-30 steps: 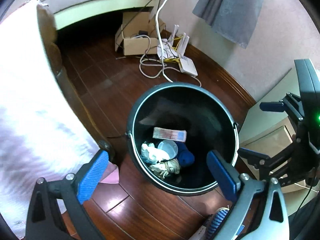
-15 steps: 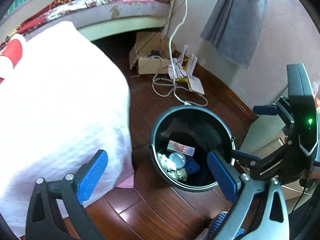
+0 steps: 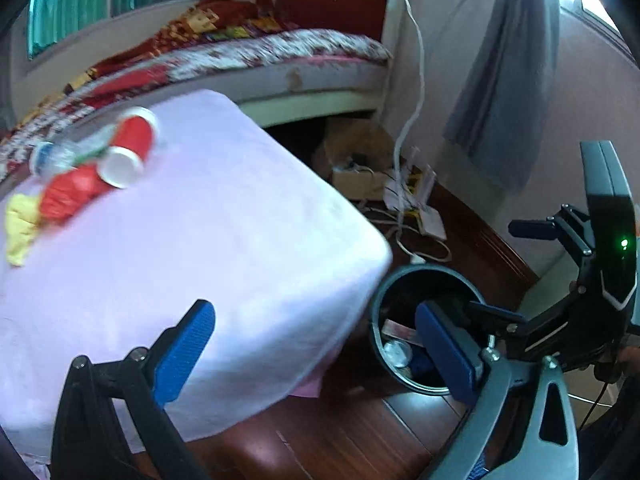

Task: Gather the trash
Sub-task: 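Move both tools back over the table toward the remaining trash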

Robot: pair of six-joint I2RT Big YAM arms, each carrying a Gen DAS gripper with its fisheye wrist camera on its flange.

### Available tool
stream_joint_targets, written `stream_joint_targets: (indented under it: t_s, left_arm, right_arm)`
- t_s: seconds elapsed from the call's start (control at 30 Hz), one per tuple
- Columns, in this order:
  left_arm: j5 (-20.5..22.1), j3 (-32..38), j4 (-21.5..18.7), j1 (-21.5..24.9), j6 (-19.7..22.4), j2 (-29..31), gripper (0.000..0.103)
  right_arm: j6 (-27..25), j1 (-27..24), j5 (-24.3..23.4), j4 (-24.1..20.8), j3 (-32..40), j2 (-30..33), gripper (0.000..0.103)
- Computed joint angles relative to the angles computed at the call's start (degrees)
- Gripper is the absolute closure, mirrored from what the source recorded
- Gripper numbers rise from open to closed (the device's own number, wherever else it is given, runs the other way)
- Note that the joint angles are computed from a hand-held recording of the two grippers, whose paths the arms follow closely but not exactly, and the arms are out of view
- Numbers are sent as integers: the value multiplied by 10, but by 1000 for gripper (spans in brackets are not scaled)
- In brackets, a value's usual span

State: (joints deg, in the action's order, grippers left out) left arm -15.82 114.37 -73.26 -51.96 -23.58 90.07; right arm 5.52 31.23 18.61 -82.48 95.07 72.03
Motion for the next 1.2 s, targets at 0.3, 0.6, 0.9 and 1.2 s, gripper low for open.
stream_joint_targets:
  t_s: [0.3,0.6,0.9,1.2]
  left_arm:
    - [-56,-46,-1,47,0,-64,1]
    - [-77,-89,9,129,17,-117,1]
    - [-55,-131,60,218,0,-140,1]
    - [-22,-118,89,273,23,-108,17]
  right_arm:
    - [0,57,-6,35,111,77,0]
    - [16,95,-7,48,217,161,0]
    - [77,111,10,82,282,219,0]
    - [90,110,12,77,339,270,0]
